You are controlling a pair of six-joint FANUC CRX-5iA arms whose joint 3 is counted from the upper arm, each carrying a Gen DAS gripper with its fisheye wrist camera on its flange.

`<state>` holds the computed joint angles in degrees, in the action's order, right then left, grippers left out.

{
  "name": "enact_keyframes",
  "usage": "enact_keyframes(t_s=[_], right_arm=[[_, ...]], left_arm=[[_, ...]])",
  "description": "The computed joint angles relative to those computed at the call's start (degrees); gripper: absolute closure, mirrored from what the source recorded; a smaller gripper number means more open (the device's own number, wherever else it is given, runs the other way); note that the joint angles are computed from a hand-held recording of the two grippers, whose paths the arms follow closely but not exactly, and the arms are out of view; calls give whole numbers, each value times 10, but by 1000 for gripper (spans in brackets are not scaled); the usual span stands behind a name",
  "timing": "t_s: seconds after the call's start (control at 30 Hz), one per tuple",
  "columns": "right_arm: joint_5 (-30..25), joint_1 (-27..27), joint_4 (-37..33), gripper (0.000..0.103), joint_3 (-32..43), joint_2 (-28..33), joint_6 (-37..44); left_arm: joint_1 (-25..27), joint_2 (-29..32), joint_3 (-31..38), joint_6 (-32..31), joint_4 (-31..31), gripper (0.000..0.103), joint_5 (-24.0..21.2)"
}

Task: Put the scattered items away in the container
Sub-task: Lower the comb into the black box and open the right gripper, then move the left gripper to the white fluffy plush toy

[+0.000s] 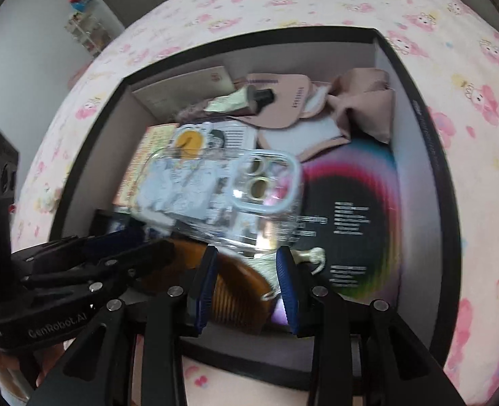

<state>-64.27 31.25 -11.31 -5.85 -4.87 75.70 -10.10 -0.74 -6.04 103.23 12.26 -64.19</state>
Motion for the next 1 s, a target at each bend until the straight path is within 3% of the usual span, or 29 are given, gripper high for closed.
enact_keyframes(t_s=[0.13, 0.27, 0.4, 0.73, 0.87, 1.0], right_arm=[[17, 4, 16, 72, -14, -22, -18], [55, 46, 87, 72, -51, -74, -70], [81, 90, 155, 71, -85, -122, -135], [47, 201, 218, 71, -118, -209, -241], [33, 260, 249, 71, -124, -218, -272], [26, 301, 267, 71, -112, -203, -279]], left_arm=[[3, -32, -26, -8, 22, 56, 36], [-13, -73, -29, 2, -9, 52, 53], [-13, -106, -38, -7, 6, 52, 54], [16, -211, -91, -58, 49, 52, 17], [33, -255, -106, -54, 43, 52, -4], [84, -304, -132, -66, 55, 52, -28]])
